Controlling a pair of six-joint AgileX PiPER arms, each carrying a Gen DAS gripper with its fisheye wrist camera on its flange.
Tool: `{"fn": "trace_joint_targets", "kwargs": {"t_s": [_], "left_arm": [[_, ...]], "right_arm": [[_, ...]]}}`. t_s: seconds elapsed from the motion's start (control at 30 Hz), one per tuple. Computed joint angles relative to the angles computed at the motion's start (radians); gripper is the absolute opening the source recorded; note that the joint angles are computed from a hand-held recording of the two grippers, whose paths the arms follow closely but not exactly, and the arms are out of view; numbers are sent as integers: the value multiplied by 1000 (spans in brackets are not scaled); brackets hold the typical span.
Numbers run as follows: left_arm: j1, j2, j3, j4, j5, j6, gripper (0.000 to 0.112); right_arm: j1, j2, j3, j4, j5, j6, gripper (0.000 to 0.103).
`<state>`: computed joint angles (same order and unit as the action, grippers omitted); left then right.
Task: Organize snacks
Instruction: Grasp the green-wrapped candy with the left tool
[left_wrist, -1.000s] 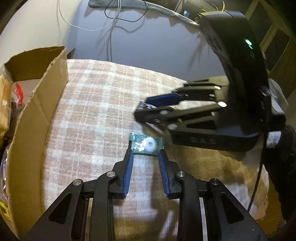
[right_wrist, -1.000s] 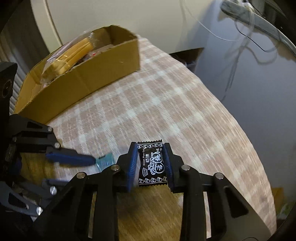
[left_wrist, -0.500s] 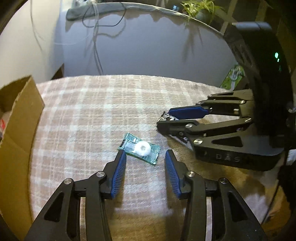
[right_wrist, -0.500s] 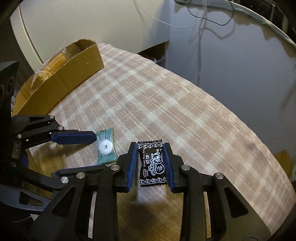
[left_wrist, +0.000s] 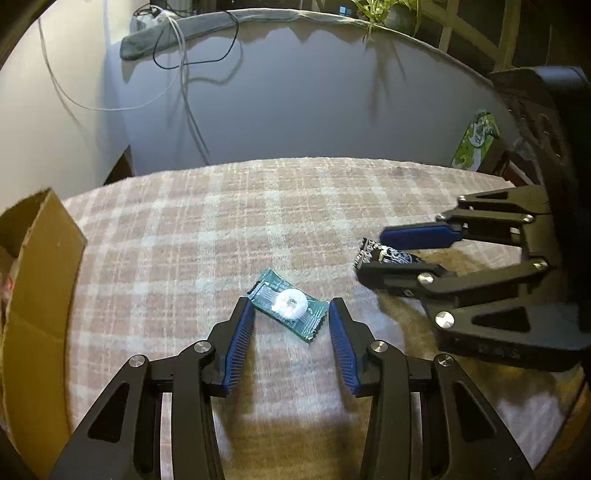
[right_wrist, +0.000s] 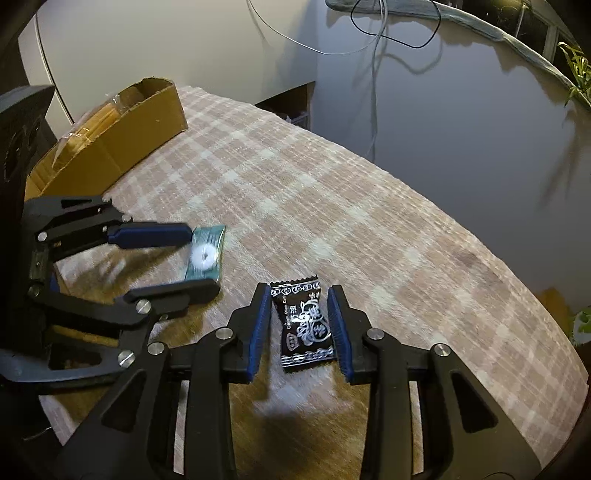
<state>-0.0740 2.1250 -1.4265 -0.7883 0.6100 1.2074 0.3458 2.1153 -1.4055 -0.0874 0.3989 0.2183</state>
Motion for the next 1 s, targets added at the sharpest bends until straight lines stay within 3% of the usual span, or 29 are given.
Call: {"fn": "trace_joint_targets", "kwargs": {"t_s": [0.17,0.37,1.0], "left_arm": [[-18,-7,31,-39,-53,64,26],[15,19,-27,-30,18,12,13],[89,-46,23,-145,103,90,10]], "right_arm": [[-4,-16,34,-20,-22,15,26],[-9,-28,64,2,-59,11,26],[4,-113,148,-26,-130,84,26]]}}
